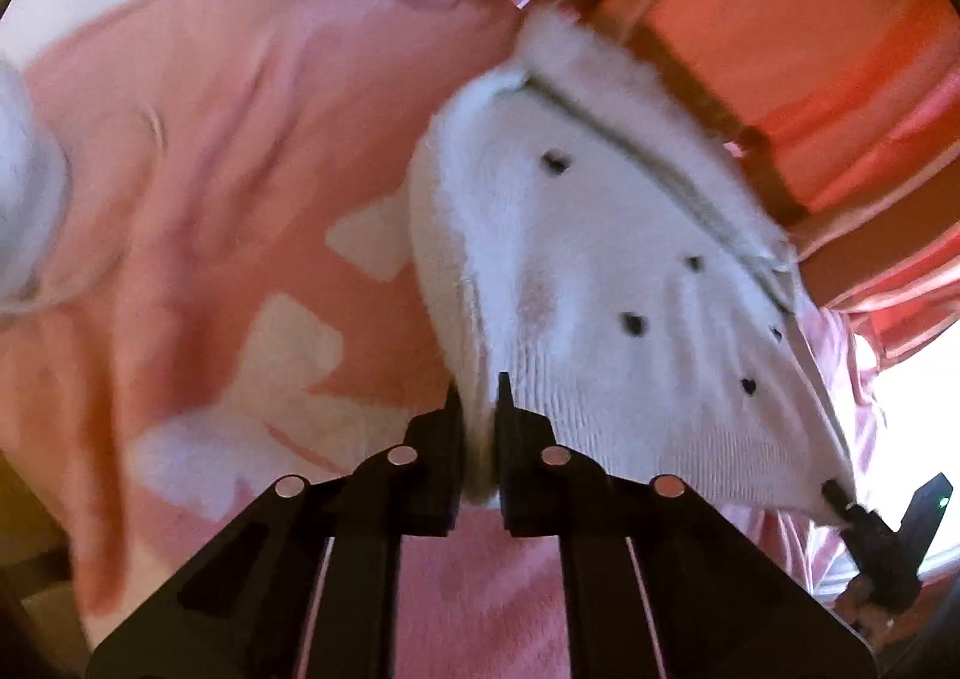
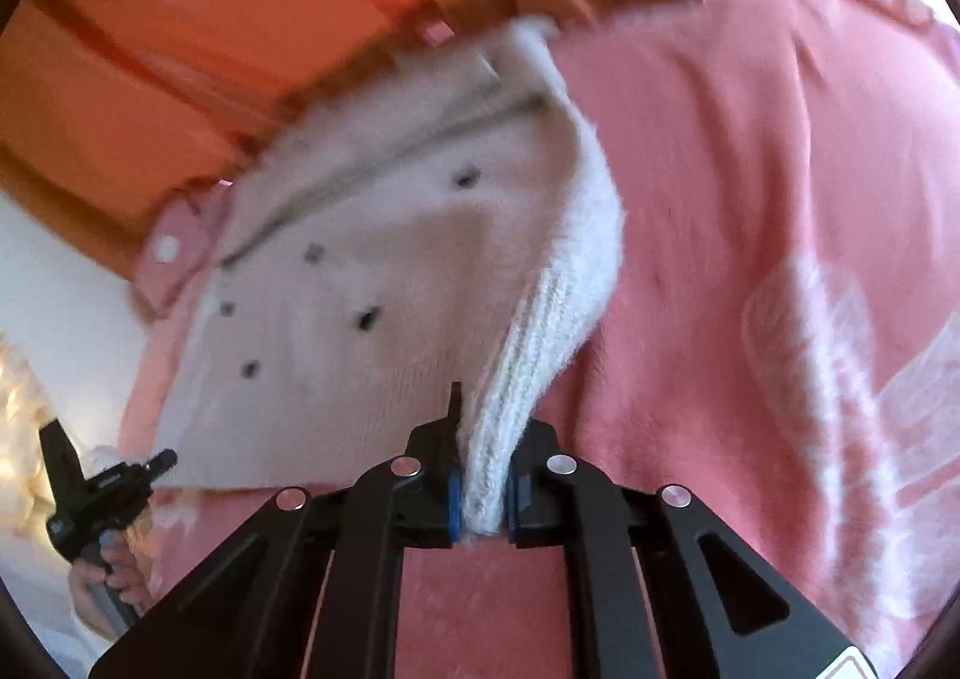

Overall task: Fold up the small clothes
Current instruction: 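Grasp the sweater side edge with the right tool while the left tool grasps the hem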

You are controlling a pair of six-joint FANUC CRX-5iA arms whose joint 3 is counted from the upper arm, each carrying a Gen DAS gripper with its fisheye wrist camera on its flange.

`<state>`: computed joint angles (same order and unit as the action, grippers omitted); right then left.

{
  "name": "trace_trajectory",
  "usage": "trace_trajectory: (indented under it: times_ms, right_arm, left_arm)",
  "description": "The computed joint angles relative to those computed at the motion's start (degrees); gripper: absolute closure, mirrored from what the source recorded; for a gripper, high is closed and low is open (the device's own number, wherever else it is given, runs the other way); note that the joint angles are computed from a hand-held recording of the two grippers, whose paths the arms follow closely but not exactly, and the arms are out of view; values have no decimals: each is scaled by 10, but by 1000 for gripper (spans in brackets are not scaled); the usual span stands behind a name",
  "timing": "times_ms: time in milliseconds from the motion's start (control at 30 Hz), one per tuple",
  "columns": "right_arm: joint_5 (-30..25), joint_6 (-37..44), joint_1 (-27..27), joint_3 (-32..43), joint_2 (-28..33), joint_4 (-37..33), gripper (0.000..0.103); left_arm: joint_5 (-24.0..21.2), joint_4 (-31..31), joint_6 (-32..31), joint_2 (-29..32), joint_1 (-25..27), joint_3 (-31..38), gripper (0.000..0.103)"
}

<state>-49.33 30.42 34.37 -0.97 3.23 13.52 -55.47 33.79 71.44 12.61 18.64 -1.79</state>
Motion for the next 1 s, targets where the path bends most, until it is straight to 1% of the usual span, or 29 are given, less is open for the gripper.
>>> trace_trajectory:
  times_ms: [67,200,267,333,433,533,567,600,667,700,733,767,800,833,867,900,933,967,1000]
  right_arm:
    - [-6,-3,14,-20,-28,24,95]
    - [-38,-17,47,-78,-93,54,95]
    - [-63,-18,64,-106,-129,44,95]
    - [-85,-23,76,-126,-154,29,95]
    - [-132,-29,110,-149,-200,12,95]
    - [-178,-21,145,-154,-239,3,95]
    - [-183,-18,152,-154,-248,6,95]
    - [-177,-21,157,-152,-255,20,95]
    - [-149,-27,153,-150,-261,59,95]
    - [-110,-26,137,-153,-261,90,95]
    - [-73,-22,117,-151,-255,108,95]
    - [-15,-10,79,-145,-239,117,95]
    - [18,-12,57,-143,-226,128,95]
    - [65,-29,23,-138,-199,149,95]
    - [92,-30,-1,-127,-177,146,95]
    - [132,-38,-38,-106,-136,130,95]
    - [154,-55,-59,-93,-107,127,95]
    - [166,-55,-77,-70,-73,110,95]
    - [170,-53,-95,-37,-26,95,95]
  left_arm:
    - [-5,27,-41,-32,8,-25,97]
    - [-25,38,-102,-100,28,-81,98]
    - [-49,44,-127,-133,45,-117,98]
    - [-81,41,-139,-165,63,-151,99]
    - [-133,37,-152,-215,91,-194,99]
    - [-187,52,-150,-251,121,-217,99]
    - [-203,67,-151,-256,131,-219,99]
    - [-207,80,-150,-256,134,-214,99]
    - [-187,109,-162,-256,129,-196,99]
    - [-168,121,-171,-251,119,-183,98]
    - [-131,131,-182,-235,99,-158,98]
    - [-100,137,-190,-221,82,-139,98]
    - [-67,140,-198,-206,63,-122,98]
    - [-16,129,-188,-177,35,-90,98]
    - [10,122,-182,-152,17,-65,98]
    - [36,118,-176,-123,0,-39,98]
    - [65,95,-149,-80,-20,3,98]
    - [76,69,-126,-45,-34,40,98]
    - [89,39,-89,-9,-48,77,98]
